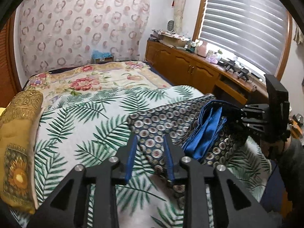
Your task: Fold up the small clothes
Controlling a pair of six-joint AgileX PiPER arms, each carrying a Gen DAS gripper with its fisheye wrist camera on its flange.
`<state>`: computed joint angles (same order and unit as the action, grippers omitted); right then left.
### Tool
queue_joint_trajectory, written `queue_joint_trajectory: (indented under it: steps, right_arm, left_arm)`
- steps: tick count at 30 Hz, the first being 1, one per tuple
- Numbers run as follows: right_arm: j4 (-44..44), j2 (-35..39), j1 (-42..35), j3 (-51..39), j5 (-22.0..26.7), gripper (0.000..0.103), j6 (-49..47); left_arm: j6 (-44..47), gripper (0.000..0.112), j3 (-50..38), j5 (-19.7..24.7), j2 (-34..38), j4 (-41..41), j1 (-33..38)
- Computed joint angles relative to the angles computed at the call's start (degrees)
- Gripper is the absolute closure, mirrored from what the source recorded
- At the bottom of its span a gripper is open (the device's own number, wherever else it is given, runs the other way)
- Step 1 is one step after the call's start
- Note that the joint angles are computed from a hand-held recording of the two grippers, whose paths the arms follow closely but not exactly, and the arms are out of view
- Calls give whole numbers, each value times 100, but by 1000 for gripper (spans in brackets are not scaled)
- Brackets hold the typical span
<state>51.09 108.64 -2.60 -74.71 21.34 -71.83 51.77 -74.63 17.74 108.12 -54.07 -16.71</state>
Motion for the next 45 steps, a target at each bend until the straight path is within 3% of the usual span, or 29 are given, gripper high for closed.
queue_joint_trajectory:
  steps: [9,18,20,24,26,32,37,45]
  right_arm:
    - [-1289,1198,-60,-2023,968,100,1370]
    - [-2643,2413,-24,-4250,1966,99,3098]
    - [-2861,2617,15,-4661,2128,93,3377]
    - [-3313,2597,84,-4733,1870,55,3823]
    - [-3188,2400,-12,-4528,1696,54,3845]
    - [-2686,1426,-369,-3154,1019,34,3430]
    - [-2991,1253,-564,-2601,936,32,3576]
    - [-2992,2131,-815,-3438,1593,32,3898]
  left_arm:
    - [-1352,63,-1078,400,761,1523,86]
    - [-1654,63,-1650,748,1224,1919,128]
    - [-1729,63,-1737,817,1302,2025,121]
    - [-1945,63,-2086,1036,1519,2306,89]
    - [-2028,63,-2322,1158,1652,2398,77]
    - [-2320,63,-3228,1644,2203,2552,121]
    - [-2858,63,-4222,2174,2847,2903,154]
    - [-3123,63,-4809,2492,3230,2996,161]
